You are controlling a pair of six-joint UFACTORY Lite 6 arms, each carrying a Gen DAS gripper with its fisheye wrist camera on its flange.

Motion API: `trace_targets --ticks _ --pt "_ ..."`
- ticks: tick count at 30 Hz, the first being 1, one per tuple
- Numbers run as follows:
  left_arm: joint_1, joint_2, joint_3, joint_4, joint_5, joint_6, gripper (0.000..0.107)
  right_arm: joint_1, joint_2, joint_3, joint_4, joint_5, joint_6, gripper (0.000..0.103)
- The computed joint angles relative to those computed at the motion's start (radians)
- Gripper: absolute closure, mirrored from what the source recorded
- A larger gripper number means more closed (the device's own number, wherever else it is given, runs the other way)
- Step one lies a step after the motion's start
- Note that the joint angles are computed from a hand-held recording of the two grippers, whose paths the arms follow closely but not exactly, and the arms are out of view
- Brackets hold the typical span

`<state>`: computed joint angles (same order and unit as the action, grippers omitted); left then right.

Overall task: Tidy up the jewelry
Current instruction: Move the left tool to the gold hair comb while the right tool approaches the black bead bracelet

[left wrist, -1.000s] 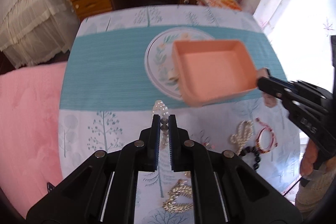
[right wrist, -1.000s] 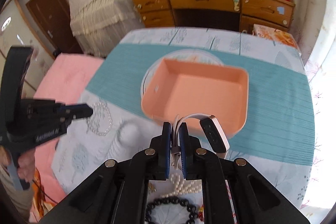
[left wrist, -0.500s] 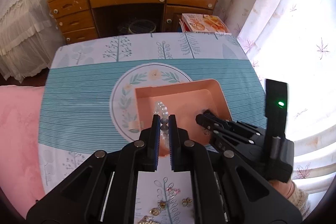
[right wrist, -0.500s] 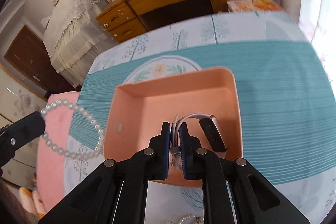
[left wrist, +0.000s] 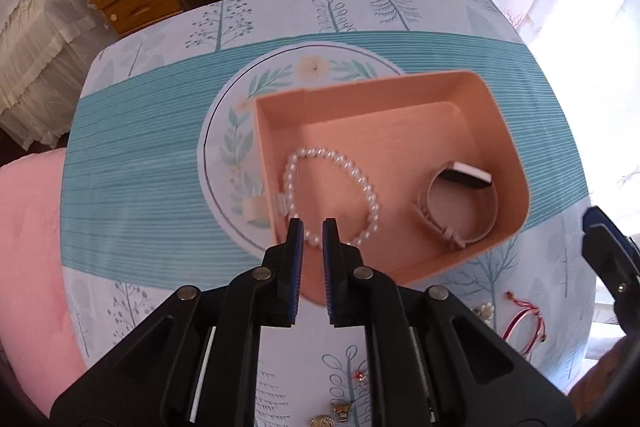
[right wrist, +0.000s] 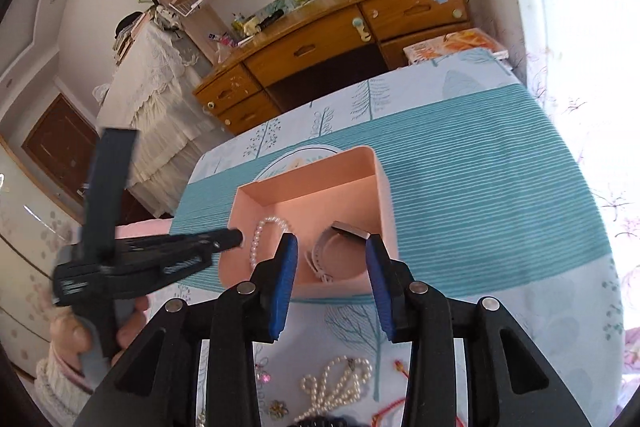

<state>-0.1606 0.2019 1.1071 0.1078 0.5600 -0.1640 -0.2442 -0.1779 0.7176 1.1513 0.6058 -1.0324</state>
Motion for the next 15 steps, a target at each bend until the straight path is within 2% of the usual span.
trace_targets --ticks 3,7,12,15 --pt "0.007 -0.116 -0.125 -0.011 -0.065 0.011 0.100 -0.049 -0.132 -0.065 -0.113 0.044 0.079 0.067" --pt "0.020 -0.281 -0.248 0.006 -0.062 -0.020 0.100 -0.120 -0.308 -0.169 -0.240 0.108 0.131 0.067" --pt "0.036 -0.585 -0.405 -0.038 -0.016 0.041 0.100 -0.156 -0.543 -0.301 -0.346 0.180 0.180 0.067" --pt "0.072 -0.779 -0.471 -0.114 0.063 0.132 0.100 -0.218 -0.734 -0.361 -0.392 0.294 0.205 0.067"
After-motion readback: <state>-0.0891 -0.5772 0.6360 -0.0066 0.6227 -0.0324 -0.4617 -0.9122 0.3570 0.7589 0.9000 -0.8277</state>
